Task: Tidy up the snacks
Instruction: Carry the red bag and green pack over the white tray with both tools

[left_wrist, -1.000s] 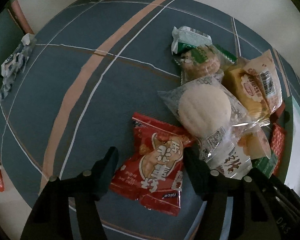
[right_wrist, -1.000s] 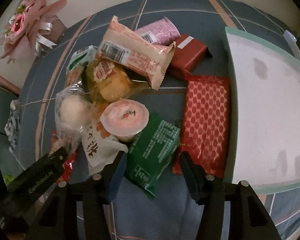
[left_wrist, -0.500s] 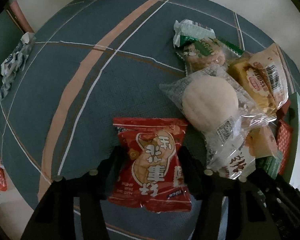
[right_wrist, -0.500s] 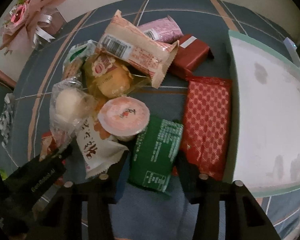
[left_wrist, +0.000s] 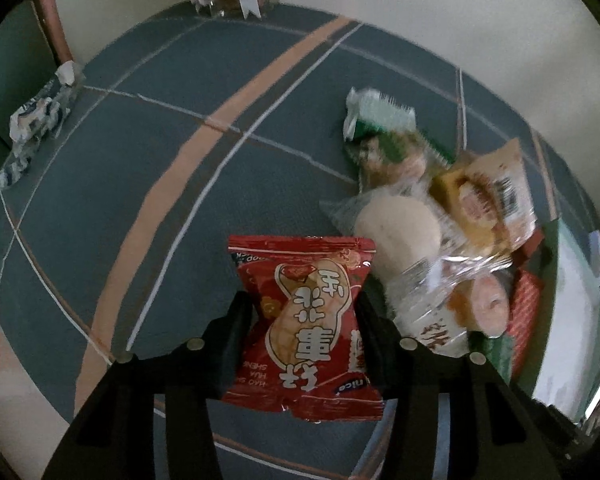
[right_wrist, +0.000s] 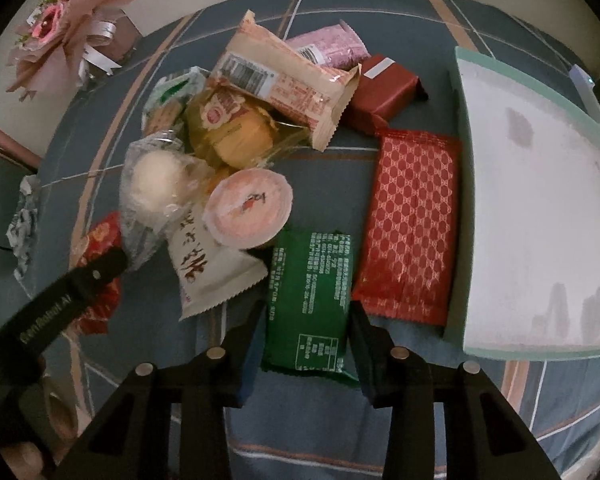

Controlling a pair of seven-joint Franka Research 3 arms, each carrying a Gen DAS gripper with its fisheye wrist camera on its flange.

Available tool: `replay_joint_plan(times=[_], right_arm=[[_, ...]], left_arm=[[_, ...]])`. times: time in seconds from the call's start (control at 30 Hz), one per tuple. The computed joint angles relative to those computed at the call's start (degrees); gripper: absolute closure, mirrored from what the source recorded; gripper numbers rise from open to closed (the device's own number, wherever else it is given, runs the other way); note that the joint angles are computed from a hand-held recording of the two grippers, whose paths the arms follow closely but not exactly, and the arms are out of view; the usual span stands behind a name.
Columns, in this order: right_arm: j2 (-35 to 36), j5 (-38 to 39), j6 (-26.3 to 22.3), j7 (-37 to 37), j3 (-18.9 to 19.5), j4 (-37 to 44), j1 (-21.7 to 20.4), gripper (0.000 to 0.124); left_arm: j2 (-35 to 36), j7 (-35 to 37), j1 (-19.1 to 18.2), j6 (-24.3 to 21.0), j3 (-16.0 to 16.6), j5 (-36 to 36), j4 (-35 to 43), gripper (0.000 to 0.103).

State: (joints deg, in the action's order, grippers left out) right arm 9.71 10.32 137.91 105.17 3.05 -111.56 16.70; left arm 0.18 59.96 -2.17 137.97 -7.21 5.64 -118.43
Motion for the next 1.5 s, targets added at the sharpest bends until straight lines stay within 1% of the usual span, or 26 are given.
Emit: replay_joint_plan(times=[0.17,0.2,0.37,0.4,0.57,0.7,0.9,1.07,1.13,1.27,1.5], right_arm=[[-3.8,2.9,1.0,-1.8,0.4,-3.2,-0.4,0.082],[-4.5,3.7,1.2,-2.2,0.4,-3.6,-0.6,0.083],[-8.7,8.3,3.0,-4.7,0.6,-6.6,-1.1,0.083],[-9.4,9.2,3.3,-5.4,0.6,-6.9,-1.2,0.083],[-12.6,12.4,4.8,-7.2,0.4,-9.3,-1.5,0.083],[-13.3,12.2,6.6,-7.1,0.4,-9.5,-1.8,0.083],[-13.1,8.2,7.1,-1.6,-0.1,-9.4,-3.1,0.083],[-13.7,0.3,7.5,7.3,-1.2,-10.0,-5.9,0.083],[-13.9,-1.6,7.3,9.9,-1.5,-10.3,-6.9,0.083],[-13.7,-1.7,7.9,12.5,-2.7,-10.8,-8.7,0.082],[-12.8,-4.4,8.7,17.1,-3.9,-10.6,-11.6,0.082]], left_arm=[[-4.0,-0.8,0.1,1.9,0.2,-0.2,-3.1,0.05],[-3.3,-0.6,0.1,2.4,0.3,-0.4,-2.4,0.05],[-5.2,-0.5,-0.1,4.0,0.6,-1.4,-3.3,0.05],[-4.4,-1.3,-0.2,4.2,0.2,-0.5,-2.5,0.05],[-4.8,-1.2,-0.6,5.1,0.1,-0.8,-2.3,0.05],[-5.0,-0.3,-1.4,5.4,-0.3,-1.1,-1.5,0.05],[-2.6,2.7,-3.3,3.9,-1.4,-3.2,3.2,0.05],[1.0,4.6,-5.3,2.0,-3.2,-2.5,8.9,0.05],[2.8,5.6,-6.3,1.1,-3.9,-2.5,11.5,0.05],[7.4,9.0,-8.3,-0.5,-5.6,-3.6,17.1,0.05],[16.4,10.1,-11.8,-3.0,-7.0,-0.9,27.1,0.05]])
